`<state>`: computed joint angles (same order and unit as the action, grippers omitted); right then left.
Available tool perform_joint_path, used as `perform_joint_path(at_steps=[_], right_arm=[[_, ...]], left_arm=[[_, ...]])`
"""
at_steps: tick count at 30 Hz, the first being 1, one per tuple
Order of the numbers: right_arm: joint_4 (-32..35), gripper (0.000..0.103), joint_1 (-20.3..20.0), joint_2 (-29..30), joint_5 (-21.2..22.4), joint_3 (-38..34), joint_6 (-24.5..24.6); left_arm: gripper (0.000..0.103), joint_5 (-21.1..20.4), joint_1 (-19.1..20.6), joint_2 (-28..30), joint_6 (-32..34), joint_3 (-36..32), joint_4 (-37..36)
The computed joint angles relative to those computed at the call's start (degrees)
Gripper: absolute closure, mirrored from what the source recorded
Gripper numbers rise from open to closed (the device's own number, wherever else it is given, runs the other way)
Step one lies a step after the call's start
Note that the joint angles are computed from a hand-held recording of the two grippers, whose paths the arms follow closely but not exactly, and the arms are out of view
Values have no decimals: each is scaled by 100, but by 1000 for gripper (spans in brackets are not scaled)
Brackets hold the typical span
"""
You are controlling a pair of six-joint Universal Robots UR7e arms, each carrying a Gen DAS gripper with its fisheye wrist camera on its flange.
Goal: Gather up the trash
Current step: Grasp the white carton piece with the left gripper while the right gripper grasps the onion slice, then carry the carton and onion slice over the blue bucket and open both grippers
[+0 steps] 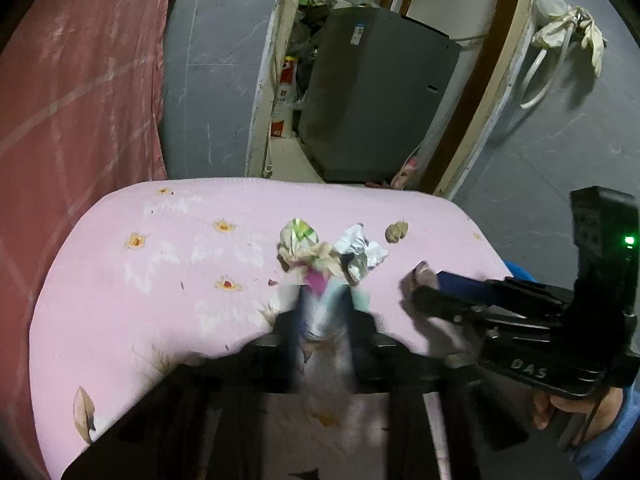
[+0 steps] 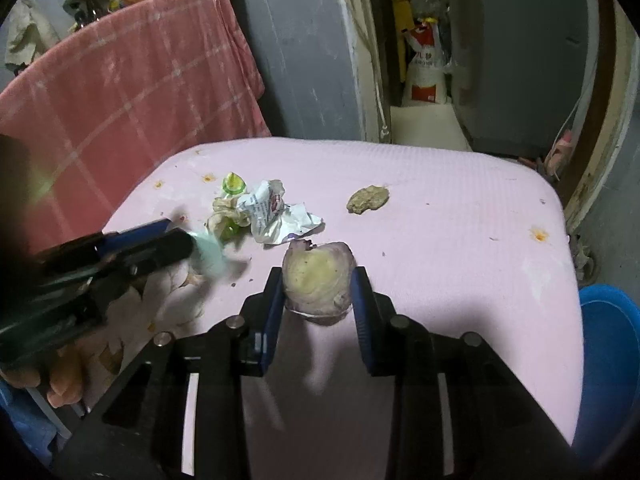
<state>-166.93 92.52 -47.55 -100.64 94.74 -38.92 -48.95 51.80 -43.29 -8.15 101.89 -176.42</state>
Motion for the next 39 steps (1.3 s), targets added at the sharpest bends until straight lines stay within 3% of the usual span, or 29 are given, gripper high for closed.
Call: perform_joint_path(at_steps=[8, 12, 14, 16, 17, 27, 32, 39], right_arm=[[-530, 71, -133, -349, 330, 541, -56], [-549, 71, -143, -408, 342, 611, -50], [-565, 70, -142, -421, 350, 629, -38], [-567, 70, -144, -410, 359, 606, -19], [-559, 70, -138, -390, 358, 578, 0], [-455, 70, -188, -383, 395, 536, 72], [-461, 70, -202, -404, 443, 554, 104], [-492, 70, -230, -464, 504, 646, 147]], left_arm=[[96, 42, -106, 66, -145, 105, -65], [94, 395, -201, 168, -139, 73, -125], [83, 449, -215, 189, -143, 38, -32], [58, 557, -227, 204, -150, 30, -23], [56, 623, -228, 222, -109, 22, -78], [56, 472, 71, 350, -294, -651, 1291], [58, 303, 113, 265, -305, -553, 1125], [74, 256, 53, 173, -331, -369, 1109]])
